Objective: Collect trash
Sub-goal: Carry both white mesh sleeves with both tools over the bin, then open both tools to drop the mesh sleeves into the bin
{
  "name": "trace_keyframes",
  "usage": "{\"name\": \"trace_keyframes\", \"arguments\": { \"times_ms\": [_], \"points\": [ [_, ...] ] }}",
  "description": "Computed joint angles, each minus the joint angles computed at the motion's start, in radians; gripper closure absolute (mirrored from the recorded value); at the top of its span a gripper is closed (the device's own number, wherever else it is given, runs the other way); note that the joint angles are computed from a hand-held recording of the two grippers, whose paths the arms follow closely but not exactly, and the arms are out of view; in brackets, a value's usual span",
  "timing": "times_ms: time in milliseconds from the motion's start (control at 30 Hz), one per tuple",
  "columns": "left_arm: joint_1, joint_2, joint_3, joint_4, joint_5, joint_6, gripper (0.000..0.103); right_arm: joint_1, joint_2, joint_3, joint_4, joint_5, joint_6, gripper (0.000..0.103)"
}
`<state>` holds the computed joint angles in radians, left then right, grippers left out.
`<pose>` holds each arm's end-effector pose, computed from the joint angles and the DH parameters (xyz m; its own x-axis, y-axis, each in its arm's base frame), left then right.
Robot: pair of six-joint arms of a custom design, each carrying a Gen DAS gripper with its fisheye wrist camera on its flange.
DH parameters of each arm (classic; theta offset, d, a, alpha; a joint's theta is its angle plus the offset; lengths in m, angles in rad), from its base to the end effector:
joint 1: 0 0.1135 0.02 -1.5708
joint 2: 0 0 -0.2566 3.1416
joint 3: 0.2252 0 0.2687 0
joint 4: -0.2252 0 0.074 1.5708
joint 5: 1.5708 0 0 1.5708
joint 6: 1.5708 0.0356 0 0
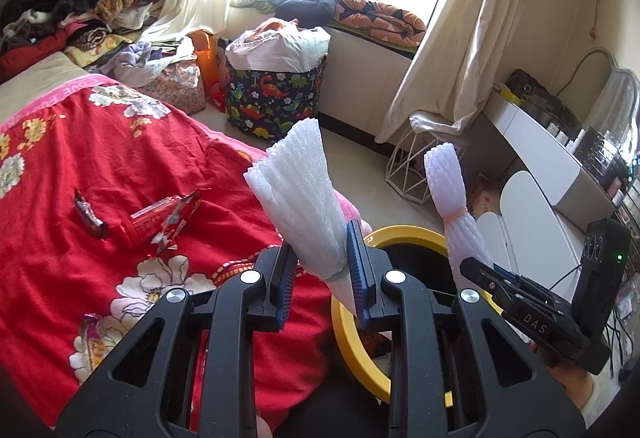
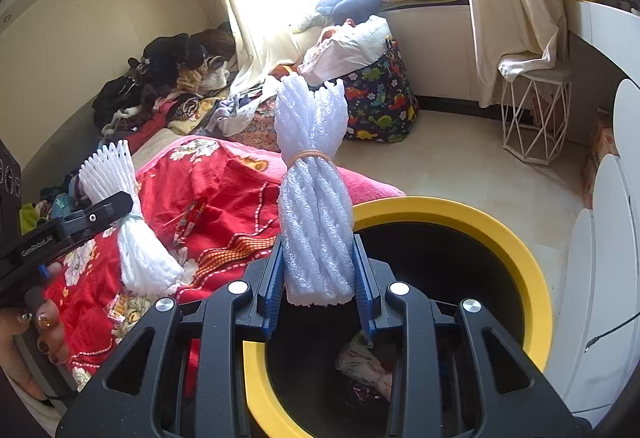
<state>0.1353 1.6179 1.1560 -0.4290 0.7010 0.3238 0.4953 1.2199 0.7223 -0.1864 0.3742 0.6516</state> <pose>0.3568 0.0254 0.2281 -0.6354 0.1589 -0.7556 0.5284 0.8031 -0.2755 0.2469 0.1186 0.2145 -0.5592 0.3395 -0.7563 0.1836 0.9404 0.2864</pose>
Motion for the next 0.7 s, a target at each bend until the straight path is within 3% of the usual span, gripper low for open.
{"name": "trace_keyframes", "arguments": {
  "times_ms": [700],
  "points": [
    [-0.101,-0.007,-0.057,0.024,-0.038,0.024,0.085,-0.069,-0.087,-0.063,-0.08,-0.022,0.063,0.072]
  ]
}}
